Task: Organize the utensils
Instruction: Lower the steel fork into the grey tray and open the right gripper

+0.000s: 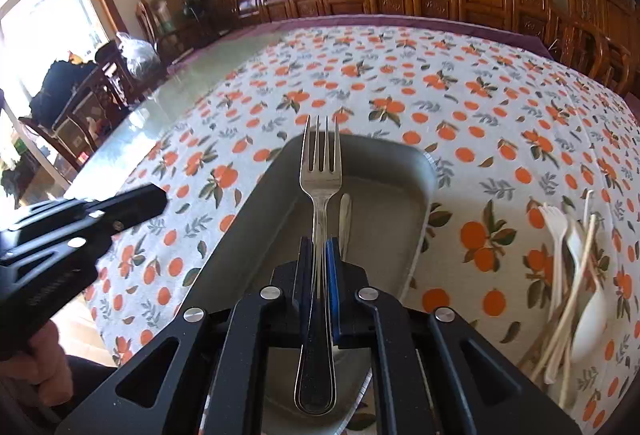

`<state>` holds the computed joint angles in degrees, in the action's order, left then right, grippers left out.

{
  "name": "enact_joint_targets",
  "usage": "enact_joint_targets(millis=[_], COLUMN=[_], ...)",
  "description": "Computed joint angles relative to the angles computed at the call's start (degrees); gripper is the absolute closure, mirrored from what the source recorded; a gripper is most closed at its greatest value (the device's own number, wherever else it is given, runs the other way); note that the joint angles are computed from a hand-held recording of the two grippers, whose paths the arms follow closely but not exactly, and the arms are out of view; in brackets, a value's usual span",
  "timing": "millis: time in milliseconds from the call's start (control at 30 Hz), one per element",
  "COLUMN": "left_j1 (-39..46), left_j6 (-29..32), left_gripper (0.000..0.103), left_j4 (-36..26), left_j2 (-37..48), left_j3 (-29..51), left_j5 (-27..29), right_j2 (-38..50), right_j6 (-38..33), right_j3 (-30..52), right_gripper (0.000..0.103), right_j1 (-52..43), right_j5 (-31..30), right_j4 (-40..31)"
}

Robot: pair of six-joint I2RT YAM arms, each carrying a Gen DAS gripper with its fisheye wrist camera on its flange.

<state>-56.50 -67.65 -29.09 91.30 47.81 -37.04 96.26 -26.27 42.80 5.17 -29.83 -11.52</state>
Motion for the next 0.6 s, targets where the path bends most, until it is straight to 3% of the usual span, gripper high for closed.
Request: enact_joint_targets(millis=[300, 600], left_j1=[0.5, 0.36], left_j6=[-1.03, -0.88], left_gripper=[0.1, 0.1], left_j4=[-0.92, -1.09], left_j2=[-0.95, -0.4], left_j3=[-0.81, -0.22], left_j5=[-0.32, -0.35], right_j2=[3.25, -0.58], right_j6=[0.66, -1.61], right_j3=[-1.47, -1.11], right_gripper=[0.094, 0.093], right_j1=[3.94, 0.7], right_j5=[5.03, 0.48], right_j4=[4.47, 1.43])
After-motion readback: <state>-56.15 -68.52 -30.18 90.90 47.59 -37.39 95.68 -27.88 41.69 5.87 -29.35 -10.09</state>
